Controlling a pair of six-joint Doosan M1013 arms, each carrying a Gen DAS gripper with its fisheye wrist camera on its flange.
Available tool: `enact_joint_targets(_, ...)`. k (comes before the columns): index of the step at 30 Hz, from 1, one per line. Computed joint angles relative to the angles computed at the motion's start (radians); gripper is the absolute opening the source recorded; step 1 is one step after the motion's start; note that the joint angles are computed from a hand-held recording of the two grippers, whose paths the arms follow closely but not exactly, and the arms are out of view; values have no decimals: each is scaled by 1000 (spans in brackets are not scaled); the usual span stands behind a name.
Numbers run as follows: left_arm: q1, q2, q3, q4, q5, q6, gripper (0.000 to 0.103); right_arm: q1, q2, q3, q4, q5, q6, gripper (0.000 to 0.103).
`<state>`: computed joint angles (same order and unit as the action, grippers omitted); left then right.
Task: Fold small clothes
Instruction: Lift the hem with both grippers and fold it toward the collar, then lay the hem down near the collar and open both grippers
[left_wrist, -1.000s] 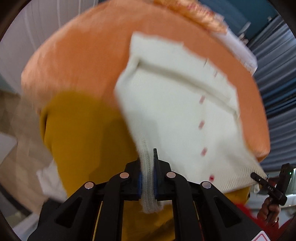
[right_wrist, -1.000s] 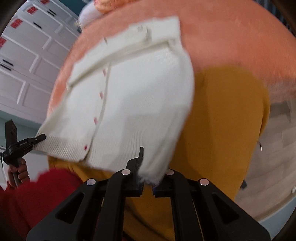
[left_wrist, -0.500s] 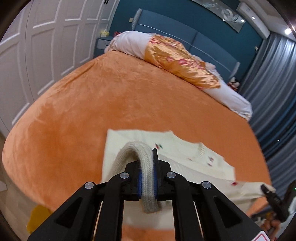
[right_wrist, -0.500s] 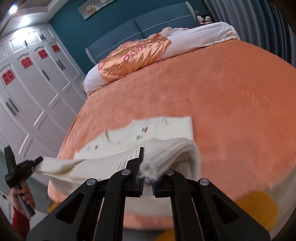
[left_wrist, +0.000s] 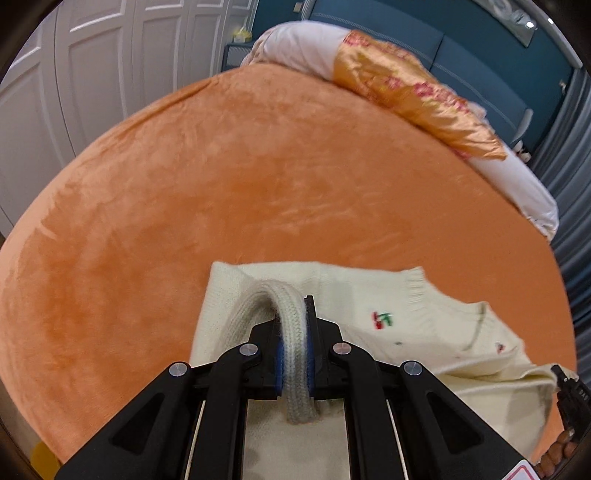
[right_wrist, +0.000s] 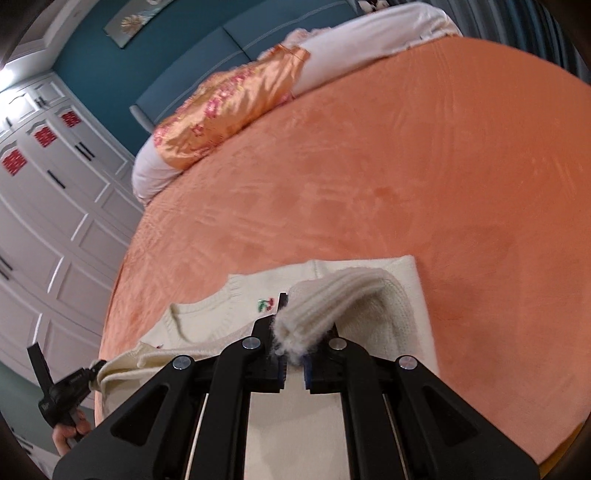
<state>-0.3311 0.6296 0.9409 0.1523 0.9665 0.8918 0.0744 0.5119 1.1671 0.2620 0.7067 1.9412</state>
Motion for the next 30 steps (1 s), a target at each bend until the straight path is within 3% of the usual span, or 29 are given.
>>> enact_joint_targets(8, 8, 50, -36, -19, 36, 2, 8, -12, 58, -33, 12, 38, 37, 5)
enact_joint_targets(11, 8, 63, -42, -6, 36, -8, 14, -13, 73, -40, 14, 46, 33, 6)
enact_joint_targets(14, 4, 62, -25, 19, -6, -31, 15, -14, 80, -42, 18, 38, 24, 5)
enact_joint_targets(18, 8, 48, -7, -3, -39, -29, 16, -27, 71, -24, 121, 9, -37, 11)
enact_joint_targets(21, 21, -7, 50, -82, -130, -23, 20, -37, 21, 41, 232, -78, -110, 24)
enact_joint_targets(23, 18, -46, 90, -79, -188, -28, 25, -29, -32, 107, 196, -194, -74, 60)
enact_joint_targets(24, 7, -67, 105, -21, -199, -69, 41, -19, -69, 150, 109, -274, 6, 63)
enact_joint_targets(26, -23, -104, 137, 153, -204, -189, 57, -9, -106, 183, 51, -312, 30, 58)
enact_joint_targets(28, -60, -146, 176, 285, -235, -212, 57, 6, -119, 169, 63, -223, -64, 43)
enact_joint_targets(30, -82, -160, 184, 293, -229, -150, 58, 31, -120, 155, 138, -112, -224, 36)
